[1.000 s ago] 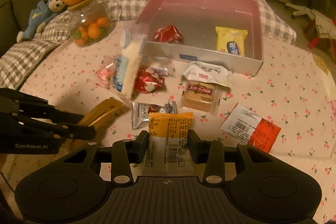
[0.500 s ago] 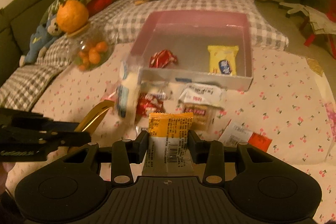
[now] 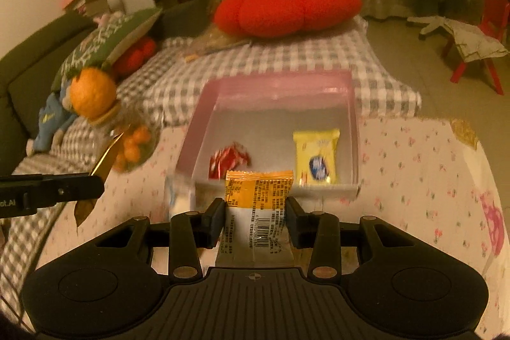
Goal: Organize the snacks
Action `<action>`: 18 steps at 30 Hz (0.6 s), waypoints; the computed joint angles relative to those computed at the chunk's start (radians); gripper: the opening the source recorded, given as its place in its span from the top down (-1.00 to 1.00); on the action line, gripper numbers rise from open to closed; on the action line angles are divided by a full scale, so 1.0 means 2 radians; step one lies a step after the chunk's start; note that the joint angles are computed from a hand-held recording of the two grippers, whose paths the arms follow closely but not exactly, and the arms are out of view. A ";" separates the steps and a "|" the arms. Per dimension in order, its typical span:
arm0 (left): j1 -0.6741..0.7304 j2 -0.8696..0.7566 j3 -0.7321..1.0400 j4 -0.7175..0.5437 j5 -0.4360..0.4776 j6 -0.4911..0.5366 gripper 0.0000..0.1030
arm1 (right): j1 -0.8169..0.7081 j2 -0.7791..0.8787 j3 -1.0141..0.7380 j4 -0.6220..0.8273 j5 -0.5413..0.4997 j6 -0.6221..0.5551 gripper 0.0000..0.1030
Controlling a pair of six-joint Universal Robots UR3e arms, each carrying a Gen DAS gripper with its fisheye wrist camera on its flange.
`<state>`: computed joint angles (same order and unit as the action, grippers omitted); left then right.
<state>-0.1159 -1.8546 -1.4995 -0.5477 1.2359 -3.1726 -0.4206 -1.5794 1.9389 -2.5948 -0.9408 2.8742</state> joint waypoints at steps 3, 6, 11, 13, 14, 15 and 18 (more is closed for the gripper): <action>-0.006 -0.043 0.053 0.001 0.010 -0.001 0.50 | 0.006 0.037 -0.039 -0.020 0.002 0.027 0.24; -0.010 -0.087 0.109 -0.008 0.017 0.001 0.50 | 0.010 0.072 -0.070 -0.034 0.006 0.054 0.24; -0.019 -0.164 0.205 -0.032 0.034 0.006 0.50 | 0.017 0.128 -0.102 -0.070 0.007 0.084 0.24; -0.018 -0.193 0.244 -0.045 0.034 0.008 0.50 | 0.022 0.151 -0.119 -0.076 0.006 0.093 0.24; -0.019 -0.211 0.268 -0.053 0.037 0.009 0.50 | 0.025 0.163 -0.128 -0.079 0.004 0.097 0.24; -0.020 -0.223 0.286 -0.059 0.040 0.011 0.50 | 0.028 0.174 -0.135 -0.082 0.003 0.101 0.24; -0.025 -0.271 0.360 -0.097 0.057 0.014 0.50 | 0.036 0.207 -0.160 -0.092 -0.001 0.115 0.24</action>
